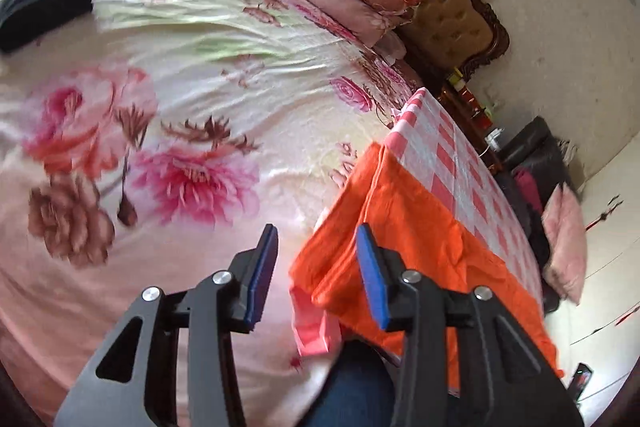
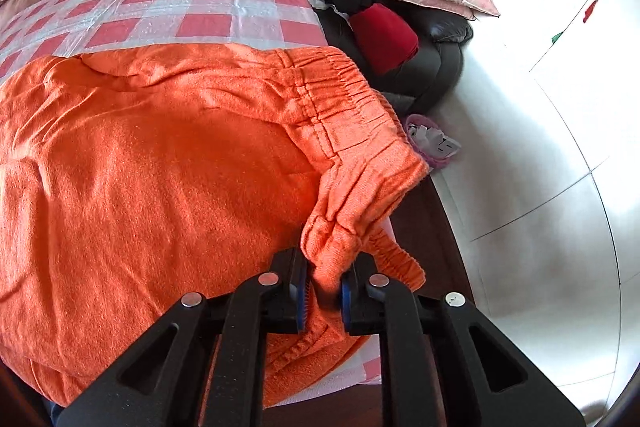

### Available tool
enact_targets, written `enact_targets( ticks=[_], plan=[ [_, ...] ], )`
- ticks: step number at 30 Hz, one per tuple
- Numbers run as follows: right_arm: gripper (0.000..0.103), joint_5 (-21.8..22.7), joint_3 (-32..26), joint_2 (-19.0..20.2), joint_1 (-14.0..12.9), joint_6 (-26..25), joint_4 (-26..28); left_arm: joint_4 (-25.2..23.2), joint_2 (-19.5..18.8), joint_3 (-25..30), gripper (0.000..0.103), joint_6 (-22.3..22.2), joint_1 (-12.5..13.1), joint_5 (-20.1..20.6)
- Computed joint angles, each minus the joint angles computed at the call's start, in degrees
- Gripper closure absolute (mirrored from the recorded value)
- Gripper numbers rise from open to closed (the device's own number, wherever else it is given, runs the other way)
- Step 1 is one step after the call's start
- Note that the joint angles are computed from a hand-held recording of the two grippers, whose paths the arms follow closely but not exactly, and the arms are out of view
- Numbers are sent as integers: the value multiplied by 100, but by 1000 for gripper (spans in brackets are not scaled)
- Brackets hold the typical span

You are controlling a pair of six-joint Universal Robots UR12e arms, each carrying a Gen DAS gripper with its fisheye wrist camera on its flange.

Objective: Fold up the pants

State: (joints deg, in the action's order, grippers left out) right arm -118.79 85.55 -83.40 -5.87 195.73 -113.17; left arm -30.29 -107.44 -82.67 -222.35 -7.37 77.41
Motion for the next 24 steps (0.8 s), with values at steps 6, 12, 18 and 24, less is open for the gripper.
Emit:
enact_targets(
  ticks=[6, 12, 18, 24],
  plan=[
    [89, 408, -61, -29, -130, 135, 88, 730, -86, -463, 63, -946, 41, -975],
    [89, 426, -79, -23, -135, 136, 131, 871, -184, -405, 103, -1106, 55, -1036],
    [89, 743, -82, -57, -243, 173, 106, 707, -119, -298, 103, -863, 51, -913],
    [89, 734, -28, -82, -241, 120, 16, 825, -90, -460, 58, -1063, 93, -944]
  ],
)
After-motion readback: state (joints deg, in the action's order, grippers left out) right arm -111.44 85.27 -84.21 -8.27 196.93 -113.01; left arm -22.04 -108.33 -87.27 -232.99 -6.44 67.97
